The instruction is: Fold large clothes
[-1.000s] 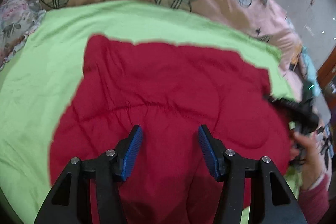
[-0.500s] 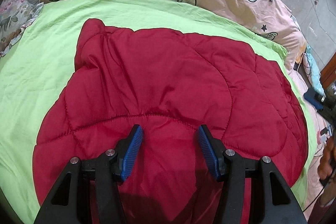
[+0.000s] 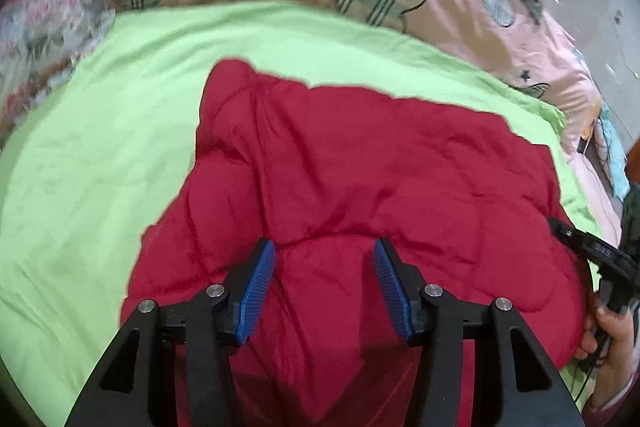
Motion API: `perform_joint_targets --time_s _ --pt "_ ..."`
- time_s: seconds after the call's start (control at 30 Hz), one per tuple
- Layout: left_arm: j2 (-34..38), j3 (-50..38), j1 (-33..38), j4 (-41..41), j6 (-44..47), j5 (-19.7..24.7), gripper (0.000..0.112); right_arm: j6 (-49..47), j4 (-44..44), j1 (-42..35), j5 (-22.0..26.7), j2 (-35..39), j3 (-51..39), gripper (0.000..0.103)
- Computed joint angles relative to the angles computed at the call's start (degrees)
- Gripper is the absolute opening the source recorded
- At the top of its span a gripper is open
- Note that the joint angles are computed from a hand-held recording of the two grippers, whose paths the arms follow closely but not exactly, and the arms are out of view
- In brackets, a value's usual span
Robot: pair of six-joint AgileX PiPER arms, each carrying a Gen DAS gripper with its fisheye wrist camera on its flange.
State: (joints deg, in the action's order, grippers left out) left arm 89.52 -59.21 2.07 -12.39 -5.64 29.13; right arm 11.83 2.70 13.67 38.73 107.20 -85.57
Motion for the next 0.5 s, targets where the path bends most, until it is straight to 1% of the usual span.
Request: perform_joint_targets --time_s 0.03,0.17,0.27,0.37,0.43,0.5 --pt "1.7 -0.7 -0.1 0.1 0.2 -0.4 0.051 0.0 0.4 -0.3 -0.4 0.2 0.0 0.031" --pt "5.5 -2.9 -2.0 5.3 -4.4 -1.4 0.052 0.2 1.5 -1.0 -2.2 0.1 1.1 0.028" --pt "7.3 -3.9 -1.8 4.2 -3.2 -1.7 0.053 -0.3 2.4 -1.7 -3.0 0.7 0.9 0.028" --pt "8.0 -3.6 -2.2 4.9 -3.8 -2.7 0.053 -0.3 2.2 -1.9 -3.5 0.5 1.4 0.028" --pt "8.5 -4.2 -1.8 4.5 -3.2 -2.4 0.053 0.2 1.6 -1.7 -3.4 0.4 1.5 0.028" --pt "8.2 -4.5 -2.2 5.6 -4.5 -1.8 0.053 0.2 1.9 -1.6 -3.5 0.0 2.1 0.029"
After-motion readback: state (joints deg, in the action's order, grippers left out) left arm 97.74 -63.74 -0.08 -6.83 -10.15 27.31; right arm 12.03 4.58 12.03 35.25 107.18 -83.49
